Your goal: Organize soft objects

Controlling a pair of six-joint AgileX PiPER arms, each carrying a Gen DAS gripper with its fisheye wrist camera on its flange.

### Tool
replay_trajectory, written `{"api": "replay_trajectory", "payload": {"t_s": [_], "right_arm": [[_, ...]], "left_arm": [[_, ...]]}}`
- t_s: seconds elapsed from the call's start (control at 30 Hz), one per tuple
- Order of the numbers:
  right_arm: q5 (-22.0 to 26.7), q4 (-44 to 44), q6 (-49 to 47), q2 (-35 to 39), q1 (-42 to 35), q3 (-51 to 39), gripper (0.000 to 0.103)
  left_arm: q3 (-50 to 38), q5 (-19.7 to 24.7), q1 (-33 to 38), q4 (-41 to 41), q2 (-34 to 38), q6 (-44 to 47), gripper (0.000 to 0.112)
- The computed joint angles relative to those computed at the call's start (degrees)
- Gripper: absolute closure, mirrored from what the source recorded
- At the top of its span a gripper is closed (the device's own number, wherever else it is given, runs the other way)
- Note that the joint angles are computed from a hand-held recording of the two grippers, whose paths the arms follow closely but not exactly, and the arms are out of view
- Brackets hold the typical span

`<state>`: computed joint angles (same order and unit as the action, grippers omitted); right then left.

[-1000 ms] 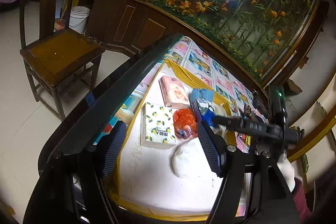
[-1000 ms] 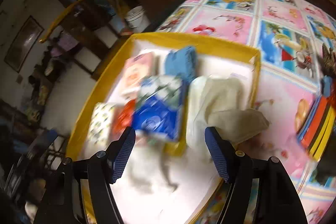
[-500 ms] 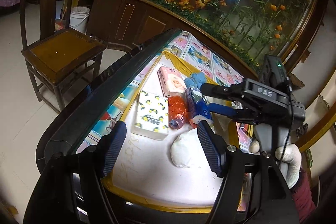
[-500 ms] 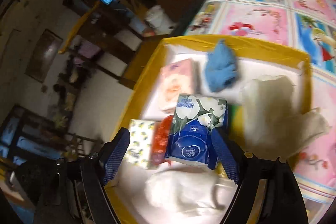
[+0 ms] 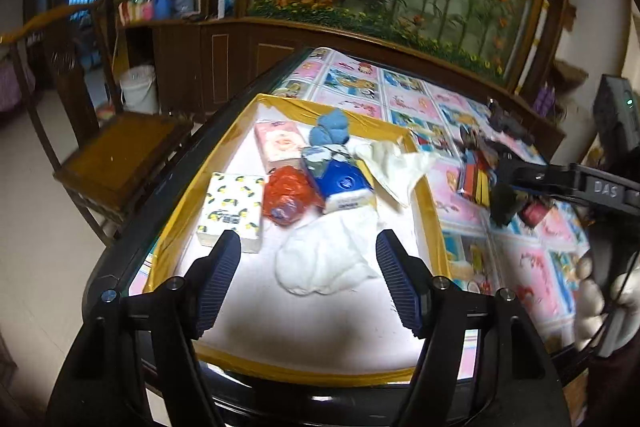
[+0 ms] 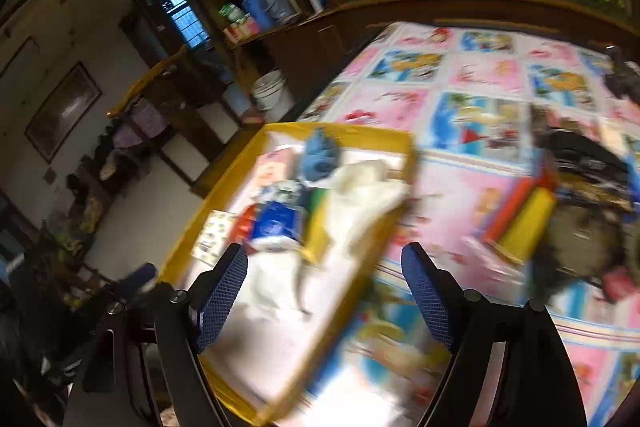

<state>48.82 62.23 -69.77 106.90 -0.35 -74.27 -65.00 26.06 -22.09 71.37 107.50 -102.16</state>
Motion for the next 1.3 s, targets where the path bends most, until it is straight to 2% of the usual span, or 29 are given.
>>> {"api": "replay_trajectory", "payload": {"t_s": [0.1, 0.33, 0.53, 0.67, 0.73, 0.8, 0.9, 1.0, 1.13, 1.2, 1.3], "right_arm": [[0.5, 1.4, -5.3, -2.3, -7.1, 4.5, 0.023], [5.7, 2.1, -9.4, -1.6, -21.4, 6.3, 0.023], [11.1, 1.3, -10.3, 2.2, -31.0, 3.3, 0.022], [14.4, 0.0, -9.2, 5.8, -35.1, -1.1, 0.022], [15.5, -0.2, -8.5, 7.6, -36.2, -3.5, 0.022], [16.1, -0.5, -7.7, 9.5, -37.0, -5.7, 0.022], [16.3, -1.2, -5.5, 12.0, -37.5, -9.1, 0.022], [16.3, -1.9, -3.1, 14.0, -37.8, -11.8, 0.022], [16.2, -3.6, 1.0, 16.7, -37.3, -16.1, 0.022], [16.4, -4.0, 3.1, 17.9, -37.0, -18.5, 0.022], [16.5, -4.4, 6.2, 19.9, -36.4, -22.5, 0.022]], "left_arm": [[-3.9, 4.6, -3.6, -5.1, 2.2, 6.7, 0.043], [-13.2, 10.8, -9.1, -14.0, 7.4, 18.4, 0.043], [-21.5, 16.7, -12.8, -17.4, 11.7, 25.4, 0.043], [-25.8, 18.4, -13.6, -19.8, 14.1, 29.1, 0.043], [-27.7, 17.9, -13.6, -22.2, 15.1, 31.8, 0.043], [-28.9, 15.6, -13.0, -26.3, 15.9, 35.7, 0.043], [-32.8, 13.0, -12.2, -34.8, 18.8, 44.0, 0.043], [-38.9, 12.9, -11.3, -44.5, 23.3, 53.5, 0.043], [-51.4, 17.6, -9.6, -56.3, 31.8, 64.9, 0.043], [-56.4, 21.1, -10.1, -54.8, 34.7, 64.6, 0.040], [-59.6, 22.1, -9.6, -55.9, 36.2, 65.7, 0.038]]}}
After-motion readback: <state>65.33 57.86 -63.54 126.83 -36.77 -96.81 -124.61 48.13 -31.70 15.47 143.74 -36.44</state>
